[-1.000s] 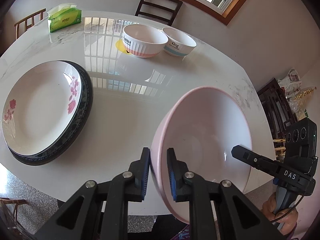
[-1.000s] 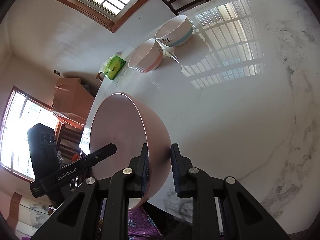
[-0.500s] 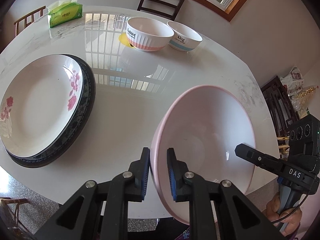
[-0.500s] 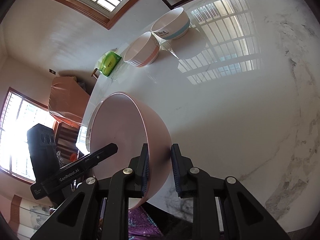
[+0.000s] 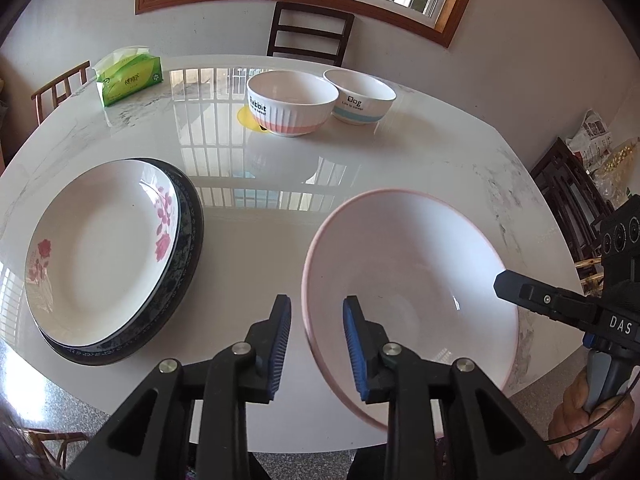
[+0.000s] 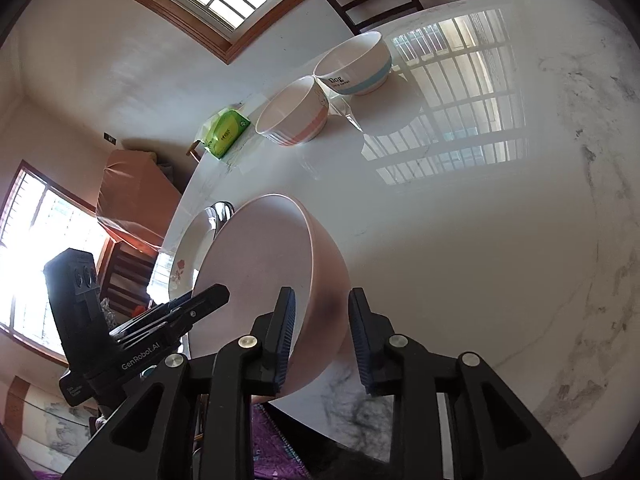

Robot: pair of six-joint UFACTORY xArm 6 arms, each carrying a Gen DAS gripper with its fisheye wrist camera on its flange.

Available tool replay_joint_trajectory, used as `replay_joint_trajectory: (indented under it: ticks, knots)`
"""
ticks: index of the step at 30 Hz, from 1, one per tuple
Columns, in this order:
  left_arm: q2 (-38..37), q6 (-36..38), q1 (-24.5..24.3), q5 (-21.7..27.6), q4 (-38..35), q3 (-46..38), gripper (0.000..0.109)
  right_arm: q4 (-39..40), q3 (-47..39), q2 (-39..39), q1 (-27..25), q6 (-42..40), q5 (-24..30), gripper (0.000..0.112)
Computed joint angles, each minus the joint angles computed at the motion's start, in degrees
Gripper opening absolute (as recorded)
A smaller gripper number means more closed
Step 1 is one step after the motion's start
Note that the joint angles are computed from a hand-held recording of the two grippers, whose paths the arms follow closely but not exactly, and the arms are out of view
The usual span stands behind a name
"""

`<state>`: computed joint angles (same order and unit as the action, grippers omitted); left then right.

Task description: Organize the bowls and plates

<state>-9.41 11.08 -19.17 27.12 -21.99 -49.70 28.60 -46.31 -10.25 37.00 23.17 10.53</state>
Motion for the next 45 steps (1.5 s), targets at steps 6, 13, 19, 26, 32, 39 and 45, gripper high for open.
replay_joint_trajectory:
  ticks: [6,13,19,26,32,39,45]
  knots:
    - [-1.2,0.9,0.5,-0.1,-0.7,0.8,0.030,-6.9,1.8,-1.7,-0.9,4.9,-2.2,0.042]
    - [-2.1,-1.1,1.1,-1.5,6.2,0.2,0.035,-15.8,1.5,-1.8,-2.5,8.6,-2.5,0.042]
    - [1.3,5.4,4.2,3.7,-0.8,-7.1,0.038,-5.0,-4.3,0.5,-5.4,-5.8,3.6,0.042]
    - [10.2,7.4,6.8,6.2,-3.7,-19.2,0.042,5.8,-13.6,6.0,-10.1,-17.6,11.1,0.042]
    - [18.7,7.0,7.2,8.3,-1.3,-29.5,0.042,8.7,-23.5,13.3,-12.4,-21.4,16.0,0.038]
    - [31.6,8.4,8.7,17.2,-5.6,-47.0,0.042,8.6,-39.6,25.6,-13.5,-22.3,24.8,0.038]
    - [44.9,4.3,9.9,25.3,-3.9,-65.9,0.042,6.2,-57.3,38.1,-15.5,-16.9,33.6,0.039]
